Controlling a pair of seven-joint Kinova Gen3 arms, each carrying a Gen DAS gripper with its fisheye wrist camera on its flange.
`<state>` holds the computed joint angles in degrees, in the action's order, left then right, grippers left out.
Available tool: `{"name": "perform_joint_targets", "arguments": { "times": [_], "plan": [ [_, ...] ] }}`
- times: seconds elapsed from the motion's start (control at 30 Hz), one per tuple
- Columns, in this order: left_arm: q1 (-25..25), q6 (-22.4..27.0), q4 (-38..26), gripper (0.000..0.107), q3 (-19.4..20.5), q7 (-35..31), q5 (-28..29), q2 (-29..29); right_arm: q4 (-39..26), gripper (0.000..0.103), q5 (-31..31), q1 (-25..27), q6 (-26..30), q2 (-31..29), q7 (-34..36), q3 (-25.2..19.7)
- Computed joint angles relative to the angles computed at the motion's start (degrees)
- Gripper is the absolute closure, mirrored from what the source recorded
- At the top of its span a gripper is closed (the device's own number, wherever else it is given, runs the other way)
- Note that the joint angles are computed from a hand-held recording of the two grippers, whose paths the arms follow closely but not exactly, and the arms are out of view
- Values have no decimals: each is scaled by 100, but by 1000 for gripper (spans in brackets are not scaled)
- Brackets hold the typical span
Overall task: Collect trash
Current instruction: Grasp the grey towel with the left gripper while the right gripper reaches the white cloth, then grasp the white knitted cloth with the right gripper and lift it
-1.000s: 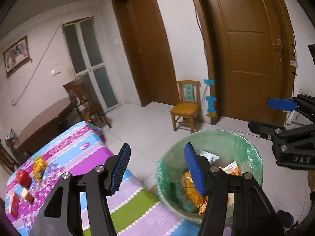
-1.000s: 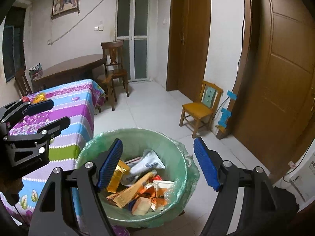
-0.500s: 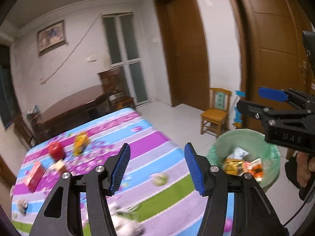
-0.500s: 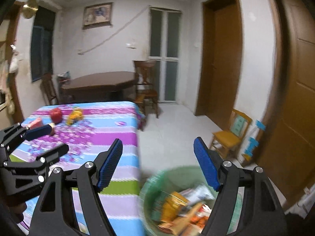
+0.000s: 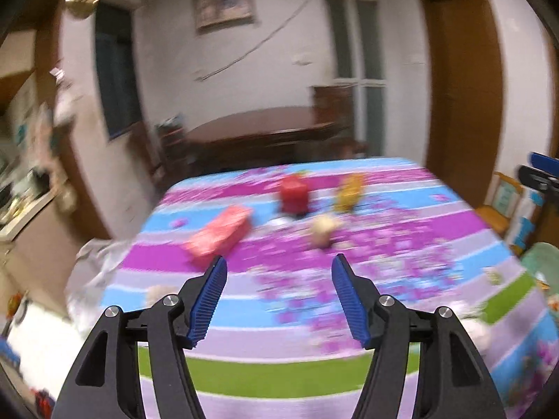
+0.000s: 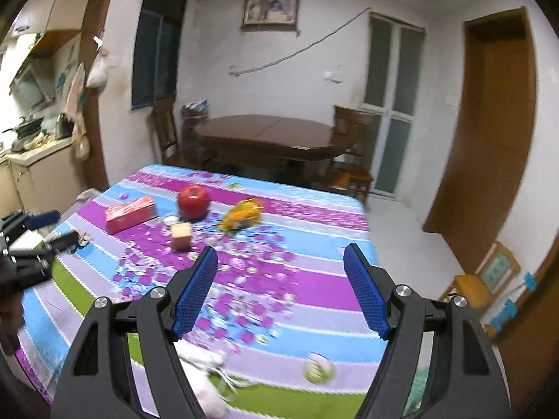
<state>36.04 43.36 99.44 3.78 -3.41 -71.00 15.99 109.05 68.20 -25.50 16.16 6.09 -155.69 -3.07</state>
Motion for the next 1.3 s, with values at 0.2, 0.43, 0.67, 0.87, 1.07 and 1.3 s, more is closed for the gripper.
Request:
{"name": "perform_joint_targets", "arguments": {
  "times": [0.2, 0.43, 0.67, 0.87, 1.07, 1.3],
  "plan": [
    [-1169, -854, 632, 38, -247, -703, 611, -365, -490, 32, -1295, 1296, 250, 547, 1398, -1483],
    [-1875, -1450, 459, 37, -632, -1843, 1595, 168, -647, 31, -2762, 1716, 591, 945, 3027, -2010],
    [-1944, -1636, 3, 35, -750, -2650, 2443, 699, -678, 29, -4115, 2684, 662, 1194, 4638, -3003],
    [-1494, -1329, -65, 75, -1031, -1886, 1657, 978, -351, 29, -5019, 2284, 655, 1024, 6036, -2452],
    [-475, -1336, 537, 76, -1734, -488, 708, 478, -407, 29, -6152, 1326, 717, 949, 7332, -1344],
    [804, -867, 1521, 76, -1879, 996, -607, -240, 20, 28, -6870, 1252, 659, 773, 7951, -1080]
  ]
}}
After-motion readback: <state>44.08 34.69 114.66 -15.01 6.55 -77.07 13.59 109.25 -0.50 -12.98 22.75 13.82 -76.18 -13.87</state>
